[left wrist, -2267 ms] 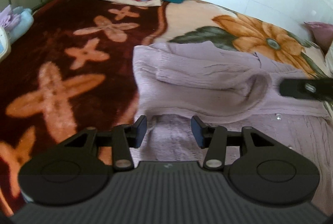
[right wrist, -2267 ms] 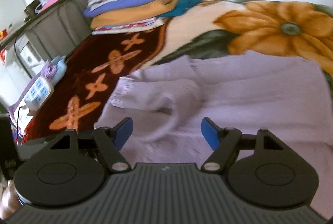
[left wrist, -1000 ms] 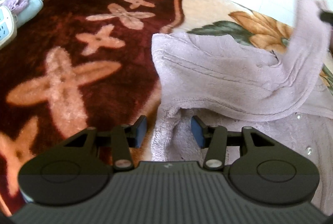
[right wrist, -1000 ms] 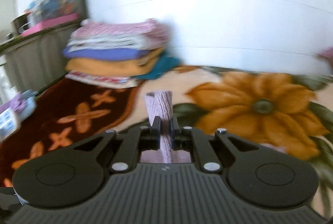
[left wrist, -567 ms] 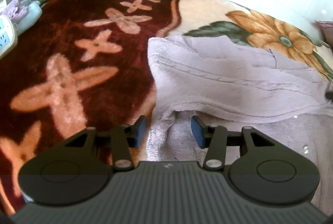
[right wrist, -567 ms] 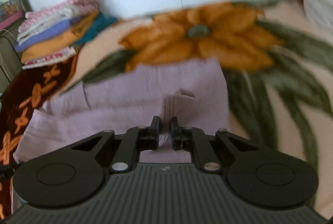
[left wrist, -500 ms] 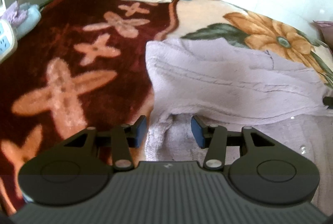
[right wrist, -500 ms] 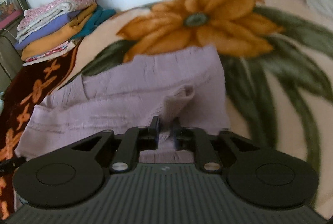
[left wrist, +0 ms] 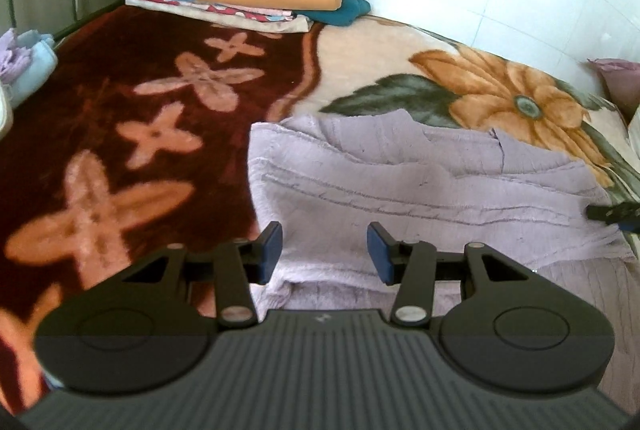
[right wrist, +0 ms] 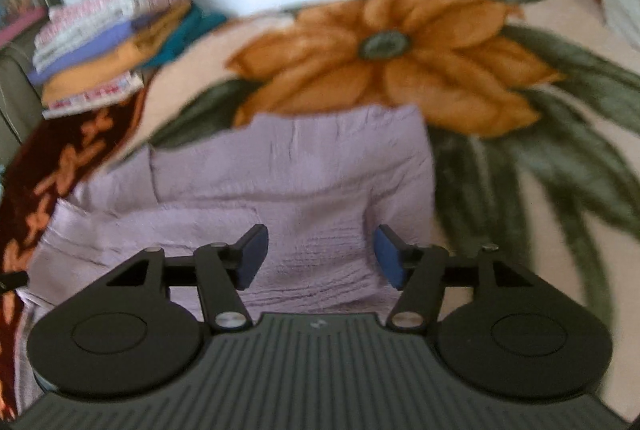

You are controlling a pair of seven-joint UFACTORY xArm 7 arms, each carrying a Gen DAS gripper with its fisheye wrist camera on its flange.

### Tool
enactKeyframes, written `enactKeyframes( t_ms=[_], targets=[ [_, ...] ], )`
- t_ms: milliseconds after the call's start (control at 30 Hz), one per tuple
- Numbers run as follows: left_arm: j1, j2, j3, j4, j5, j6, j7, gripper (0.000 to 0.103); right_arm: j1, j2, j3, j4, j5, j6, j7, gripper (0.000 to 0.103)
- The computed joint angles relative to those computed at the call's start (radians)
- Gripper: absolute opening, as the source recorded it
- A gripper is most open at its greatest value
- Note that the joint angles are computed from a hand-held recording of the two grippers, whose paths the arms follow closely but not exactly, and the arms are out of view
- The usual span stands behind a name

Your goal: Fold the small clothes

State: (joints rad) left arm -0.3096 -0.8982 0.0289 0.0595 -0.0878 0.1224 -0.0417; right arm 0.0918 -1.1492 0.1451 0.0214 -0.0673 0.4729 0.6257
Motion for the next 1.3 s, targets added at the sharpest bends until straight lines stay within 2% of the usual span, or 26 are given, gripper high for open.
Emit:
enactKeyframes(
  t_ms=[33,67,100,133,233,333,400,467,600,667,733,767,800,833,900,967,1100,1200,1300],
  targets=[
    [-0.003,0.016,-0.001,0.003,0.001,-0.018,0.0,0.049,-0.009,0.025,0.019,0.003,-0.011,-0.022,0.003,0.041],
    [-0.007,0.034,0.001,0.006,0.001,-0.04,0.001,0.049,-0.009,0.032,0.021,0.007,-0.018,-0.036,-0.001,0.031],
    [-0.013,0.055,0.003,0.01,0.001,-0.063,0.001,0.049,-0.002,0.03,0.007,0.009,-0.014,-0.045,-0.007,0.015],
    [-0.02,0.074,0.01,0.015,0.001,-0.081,0.002,0.049,0.004,0.002,-0.004,0.008,-0.009,-0.052,-0.01,0.013],
    [-0.043,0.134,0.03,0.021,0.0,-0.165,0.0,0.049,-0.028,-0.116,0.051,0.001,-0.037,-0.074,0.012,0.012],
    [-0.03,0.208,0.009,0.031,0.009,-0.243,-0.027,0.049,-0.087,-0.17,0.108,0.004,-0.073,-0.089,0.05,0.012],
    [-0.018,0.264,-0.009,0.04,0.018,-0.289,-0.05,0.049,-0.137,-0.125,0.126,0.011,-0.105,-0.122,0.056,0.012],
    [0.005,0.321,-0.032,0.049,0.032,-0.327,-0.069,0.049,-0.16,-0.028,0.103,0.016,-0.113,-0.154,0.046,0.012],
    [0.179,0.427,-0.223,0.077,0.039,-0.38,-0.091,0.049,-0.22,0.137,0.119,0.001,-0.127,-0.222,0.067,0.013],
    [0.23,0.453,-0.271,0.084,0.042,-0.4,-0.085,0.052,-0.256,0.176,0.133,-0.035,-0.131,-0.312,0.097,0.015],
    [0.217,0.458,-0.246,0.092,0.054,-0.389,-0.084,0.054,-0.252,0.165,0.122,-0.063,-0.12,-0.348,0.112,0.027],
    [0.202,0.453,-0.223,0.094,0.063,-0.375,-0.084,0.054,-0.232,0.15,0.092,-0.072,-0.108,-0.35,0.104,0.03],
    [0.187,0.44,-0.201,0.095,0.071,-0.358,-0.086,0.053,-0.21,0.134,0.055,-0.076,-0.093,-0.341,0.09,0.039],
    [0.172,0.421,-0.179,0.092,0.078,-0.338,-0.088,0.051,-0.185,0.099,0.021,-0.075,-0.078,-0.303,0.075,0.049],
    [0.13,0.363,-0.122,0.077,0.093,-0.296,-0.086,0.052,-0.135,-0.04,0.0,-0.085,-0.055,-0.188,0.062,0.055],
    [0.097,0.272,-0.077,0.053,0.104,-0.232,-0.076,0.052,-0.08,-0.209,-0.005,-0.092,-0.049,-0.039,0.04,0.057],
    [0.065,0.057,-0.05,0.012,0.104,-0.06,-0.055,0.052,0.042,-0.536,-0.028,-0.065,-0.014,0.279,-0.008,0.061],
    [0.041,-0.14,-0.045,-0.02,0.098,0.093,-0.03,0.052,0.128,-0.696,0.006,0.0,0.03,0.475,-0.015,0.064],
    [0.011,-0.338,-0.045,-0.047,0.087,0.246,0.001,0.052,0.192,-0.756,0.061,0.096,0.073,0.608,-0.029,0.066]
  ],
)
